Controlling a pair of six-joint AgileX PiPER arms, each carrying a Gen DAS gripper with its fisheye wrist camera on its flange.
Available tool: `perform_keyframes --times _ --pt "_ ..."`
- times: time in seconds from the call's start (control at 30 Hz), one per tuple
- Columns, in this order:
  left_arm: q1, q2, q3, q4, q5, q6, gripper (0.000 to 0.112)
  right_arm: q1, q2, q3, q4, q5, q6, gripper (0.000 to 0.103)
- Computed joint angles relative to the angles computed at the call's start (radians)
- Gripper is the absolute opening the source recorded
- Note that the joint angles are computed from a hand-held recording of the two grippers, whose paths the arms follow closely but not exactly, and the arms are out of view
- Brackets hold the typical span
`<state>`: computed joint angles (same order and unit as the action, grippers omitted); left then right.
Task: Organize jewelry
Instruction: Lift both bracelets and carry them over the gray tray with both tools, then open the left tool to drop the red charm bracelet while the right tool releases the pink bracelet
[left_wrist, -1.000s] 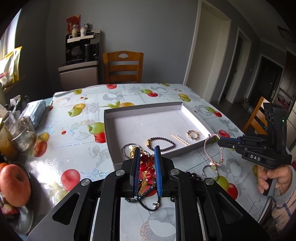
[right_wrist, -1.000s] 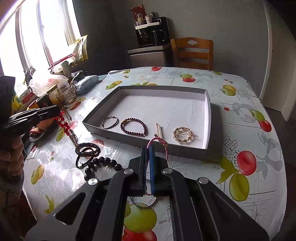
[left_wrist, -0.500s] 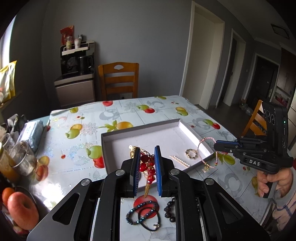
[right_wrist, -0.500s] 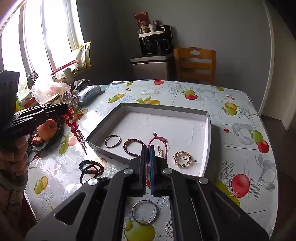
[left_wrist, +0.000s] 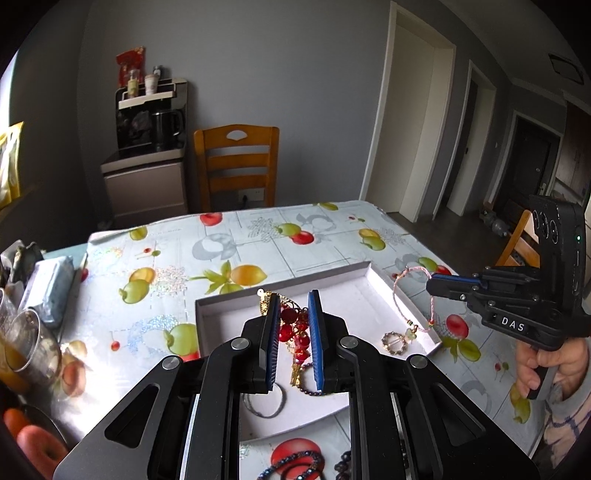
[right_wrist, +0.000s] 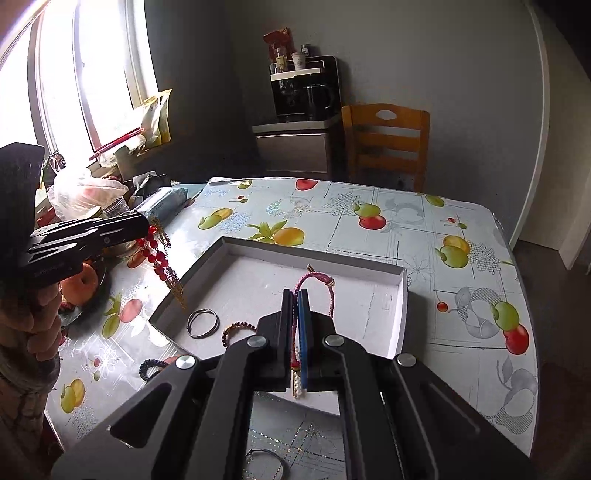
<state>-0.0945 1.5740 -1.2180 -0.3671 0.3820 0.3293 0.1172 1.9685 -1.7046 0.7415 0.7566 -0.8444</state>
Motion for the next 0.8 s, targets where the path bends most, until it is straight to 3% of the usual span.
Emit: perform_keyframes --times 0.3,0.8 --pt "0.019 0.173 -0.105 0.027 -0.003 -0.064 0.016 0.062 0.177 -0.208 -0.205 -0.006 0.169 0.003" --pt "0.023 0.368 -0.179 0.098 0.047 -0.123 0.016 0.107 0.395 -0.412 -0.276 0.092 0.279 0.003"
